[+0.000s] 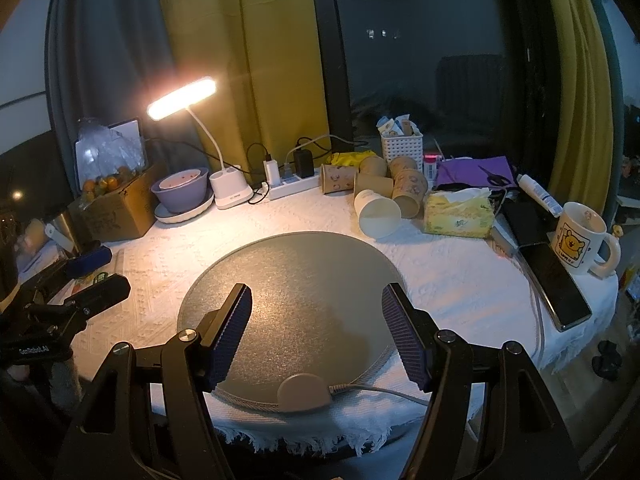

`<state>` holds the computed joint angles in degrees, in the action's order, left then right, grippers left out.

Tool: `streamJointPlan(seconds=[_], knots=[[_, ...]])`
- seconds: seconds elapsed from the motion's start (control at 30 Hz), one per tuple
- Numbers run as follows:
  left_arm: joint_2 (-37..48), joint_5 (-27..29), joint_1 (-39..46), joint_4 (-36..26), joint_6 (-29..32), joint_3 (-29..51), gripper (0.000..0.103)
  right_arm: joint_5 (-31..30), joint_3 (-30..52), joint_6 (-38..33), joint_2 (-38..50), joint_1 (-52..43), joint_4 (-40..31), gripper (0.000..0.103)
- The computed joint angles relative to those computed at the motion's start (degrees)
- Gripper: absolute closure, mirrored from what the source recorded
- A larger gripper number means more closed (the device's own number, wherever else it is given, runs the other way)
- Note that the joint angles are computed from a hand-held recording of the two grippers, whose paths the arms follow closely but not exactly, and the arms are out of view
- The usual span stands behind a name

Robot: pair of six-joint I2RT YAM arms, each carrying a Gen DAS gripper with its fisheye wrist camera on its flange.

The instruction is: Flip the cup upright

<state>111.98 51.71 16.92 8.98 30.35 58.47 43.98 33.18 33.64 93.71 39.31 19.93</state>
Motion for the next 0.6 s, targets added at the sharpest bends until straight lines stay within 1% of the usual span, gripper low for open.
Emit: streamJointPlan(seconds=[0.33,0.6], knots=[[-0.1,0.1,-0.52,-1.84,1.31,0.33,0.009,0.04,-0.18,-0.29,-0.09,-0.05,0.25,0.032],[0.24,-0.59,-1.21,-1.47,0.82,0.49,0.009,-0.02,-0.21,-0.96,-0.5,-0.45,0.01,0.032]])
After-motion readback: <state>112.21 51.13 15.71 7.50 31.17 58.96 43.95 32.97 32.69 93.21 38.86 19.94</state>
